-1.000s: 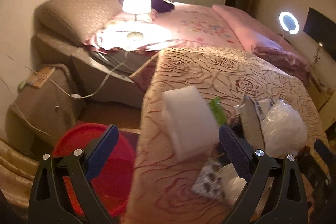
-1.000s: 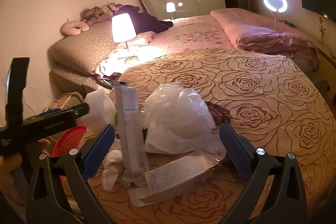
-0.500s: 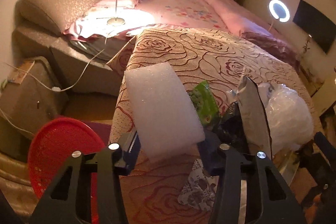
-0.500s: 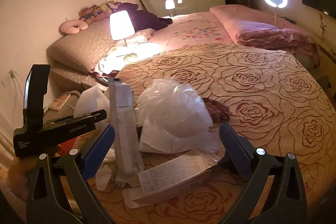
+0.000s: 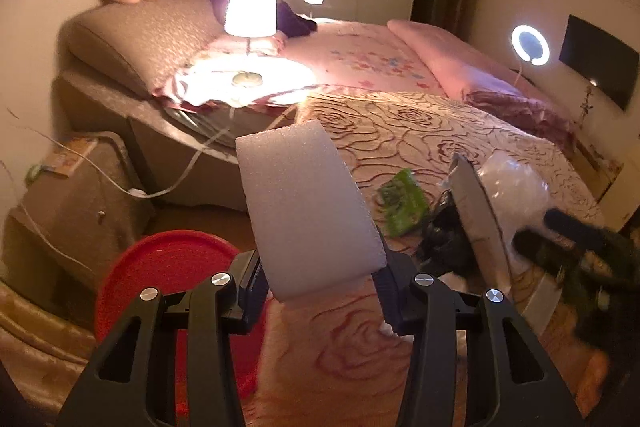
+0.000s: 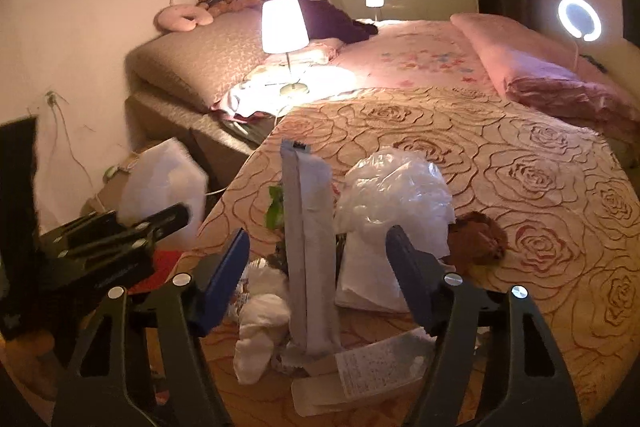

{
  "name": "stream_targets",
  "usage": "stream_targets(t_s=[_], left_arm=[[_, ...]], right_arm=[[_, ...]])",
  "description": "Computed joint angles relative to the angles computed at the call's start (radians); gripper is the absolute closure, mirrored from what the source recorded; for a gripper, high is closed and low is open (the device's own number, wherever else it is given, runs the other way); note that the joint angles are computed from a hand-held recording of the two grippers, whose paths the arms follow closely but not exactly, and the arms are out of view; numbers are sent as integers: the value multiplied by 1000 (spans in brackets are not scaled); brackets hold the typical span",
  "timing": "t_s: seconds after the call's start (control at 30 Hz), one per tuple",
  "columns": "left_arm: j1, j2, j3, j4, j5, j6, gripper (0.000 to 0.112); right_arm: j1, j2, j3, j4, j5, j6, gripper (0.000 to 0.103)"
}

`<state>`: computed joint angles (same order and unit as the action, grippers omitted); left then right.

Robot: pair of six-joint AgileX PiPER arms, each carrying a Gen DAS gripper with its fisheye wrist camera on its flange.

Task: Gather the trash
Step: 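Grasp the white foam block with the left gripper while the right gripper grasps the grey wrapper strip, then carry the foam block and grey strip over the red basket and open both grippers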

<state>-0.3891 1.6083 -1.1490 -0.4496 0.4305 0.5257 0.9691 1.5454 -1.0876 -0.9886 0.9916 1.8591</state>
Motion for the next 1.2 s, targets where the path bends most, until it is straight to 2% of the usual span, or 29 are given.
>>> stream_targets(t_s=[0.1, 0.27, 0.37, 0.4, 0.47, 0.5, 0.6, 0.67, 0.77, 0.8, 0.97, 1.07, 1.2], left_arm=[[32, -36, 41, -30, -16, 39, 68], [67, -64, 77, -64, -28, 88, 68], [93, -70, 89, -98, -18, 123, 68], [98, -72, 96, -102, -23, 129, 68], [108, -72, 101, -102, -25, 133, 68], [114, -73, 104, -112, -25, 144, 68], [131, -80, 122, -129, -35, 166, 68], [143, -82, 130, -143, -36, 184, 68], [163, -78, 132, -162, -29, 198, 68], [172, -78, 135, -173, -26, 211, 68], [193, -80, 143, -189, -25, 223, 68], [205, -84, 141, -189, -23, 220, 68], [209, -104, 146, -163, -37, 194, 68]], right_arm=[[41, 14, -27, -20, 118, 35, 35], [60, 0, -27, -32, 134, 40, 39], [57, 14, -49, -28, 107, 4, 42], [40, 18, -51, -12, 57, -28, 42], [-18, 13, -38, 47, -68, -91, 52], [-45, 23, -39, 75, -100, -119, 52], [-85, 65, -57, 114, -104, -166, 53], [-112, 78, -58, 135, -120, -191, 59], [-163, 88, -42, 169, -208, -216, 73], [-187, 81, -25, 186, -253, -217, 73], [-180, 70, -15, 159, -264, -181, 76], [-163, 55, -23, 133, -238, -167, 76], [-131, 43, -66, 89, -157, -175, 76]])
